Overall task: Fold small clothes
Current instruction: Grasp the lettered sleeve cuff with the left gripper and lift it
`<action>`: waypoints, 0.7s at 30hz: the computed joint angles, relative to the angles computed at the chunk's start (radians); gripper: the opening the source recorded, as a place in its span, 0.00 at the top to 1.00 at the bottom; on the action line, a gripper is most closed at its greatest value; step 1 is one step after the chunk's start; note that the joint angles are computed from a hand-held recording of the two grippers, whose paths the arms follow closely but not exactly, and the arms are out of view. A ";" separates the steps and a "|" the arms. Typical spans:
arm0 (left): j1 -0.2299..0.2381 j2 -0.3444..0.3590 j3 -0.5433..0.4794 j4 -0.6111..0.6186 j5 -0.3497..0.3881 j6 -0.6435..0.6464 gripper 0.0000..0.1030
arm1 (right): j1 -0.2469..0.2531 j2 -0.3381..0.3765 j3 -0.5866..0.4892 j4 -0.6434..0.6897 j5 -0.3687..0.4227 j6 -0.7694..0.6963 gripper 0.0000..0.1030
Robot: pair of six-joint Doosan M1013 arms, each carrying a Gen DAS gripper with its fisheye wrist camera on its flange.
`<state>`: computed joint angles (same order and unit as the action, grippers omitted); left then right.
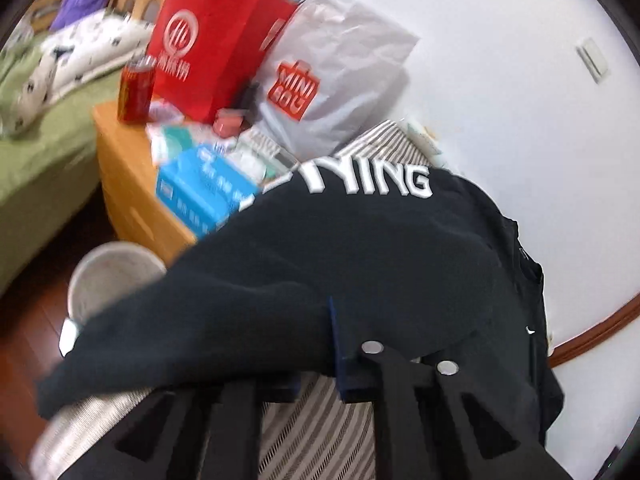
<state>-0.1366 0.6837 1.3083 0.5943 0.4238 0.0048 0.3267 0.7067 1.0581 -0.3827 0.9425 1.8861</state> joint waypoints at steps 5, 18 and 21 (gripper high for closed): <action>-0.027 -0.005 -0.071 0.143 0.102 0.003 0.93 | -0.015 -0.012 0.012 0.016 -0.029 -0.005 0.01; -0.108 0.211 -0.607 -0.043 0.238 0.602 0.93 | -0.072 -0.087 0.071 -0.014 -0.154 0.055 0.01; -0.130 0.309 -0.794 -0.139 0.310 0.774 0.93 | -0.091 -0.090 0.078 -0.034 -0.143 0.086 0.01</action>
